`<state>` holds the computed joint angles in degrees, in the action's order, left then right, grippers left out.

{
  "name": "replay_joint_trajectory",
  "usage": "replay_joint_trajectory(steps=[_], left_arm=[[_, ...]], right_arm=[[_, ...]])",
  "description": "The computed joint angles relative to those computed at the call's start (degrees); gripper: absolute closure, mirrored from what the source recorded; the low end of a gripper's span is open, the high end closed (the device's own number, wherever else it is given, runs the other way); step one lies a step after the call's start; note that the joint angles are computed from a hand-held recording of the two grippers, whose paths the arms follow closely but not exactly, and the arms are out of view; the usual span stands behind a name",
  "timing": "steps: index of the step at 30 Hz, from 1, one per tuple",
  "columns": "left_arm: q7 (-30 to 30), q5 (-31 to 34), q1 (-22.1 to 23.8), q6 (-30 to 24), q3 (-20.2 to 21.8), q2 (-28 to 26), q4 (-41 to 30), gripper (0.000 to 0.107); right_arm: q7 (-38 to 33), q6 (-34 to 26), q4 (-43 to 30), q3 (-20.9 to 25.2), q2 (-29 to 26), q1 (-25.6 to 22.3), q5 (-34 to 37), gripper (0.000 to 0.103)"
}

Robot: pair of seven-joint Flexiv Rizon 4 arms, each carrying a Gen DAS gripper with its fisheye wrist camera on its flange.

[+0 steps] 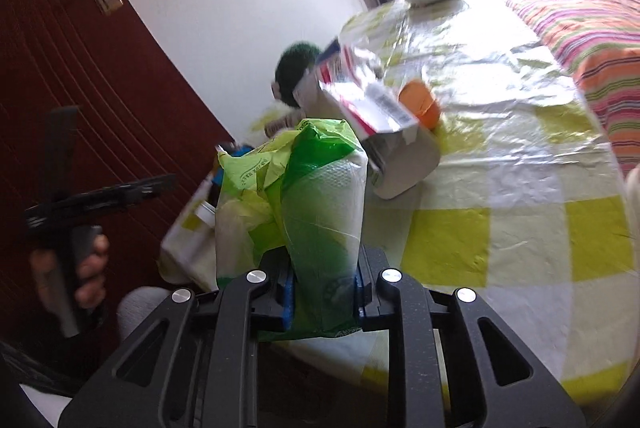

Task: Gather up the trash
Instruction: 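Grasp the green-and-white tissue pack with the right gripper, then carry the tissue pack toward the bin with the right gripper while the left gripper grasps the blue bottle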

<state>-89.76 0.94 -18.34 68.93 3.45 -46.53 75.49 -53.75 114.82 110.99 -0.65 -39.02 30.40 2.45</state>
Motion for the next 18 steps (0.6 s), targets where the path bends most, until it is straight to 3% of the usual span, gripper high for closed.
replay_joint_trajectory(steps=[2, 6, 11, 15, 18], left_arm=[[-0.5, 0.0, -0.9, -5.1, 1.2, -2.0, -4.7, 0.018], [-0.1, 0.7, -1.3, -20.9, 1.6, -8.5, -18.3, 0.018], [0.0, 2.3, -0.8, -33.2, 1.2, -15.2, -31.4, 0.019], [0.4, 3.5, -0.7, -41.7, 1.4, -20.4, -42.1, 0.019], [1.3, 3.6, -0.5, -49.3, 1.4, -25.2, -51.7, 0.028]], right_arm=[[-1.2, 1.5, 1.7, -3.3, 1.5, 3.8, 3.2, 0.083], [-3.9, 3.6, 3.9, -7.0, 3.8, 9.1, 9.0, 0.082], [-11.1, 2.7, 5.5, -16.2, 6.1, 19.6, 17.6, 0.082], [-14.7, 3.6, 6.1, -17.6, 7.3, 22.2, 20.9, 0.081], [-16.5, 4.5, 6.1, -17.2, 7.6, 22.7, 23.3, 0.080]])
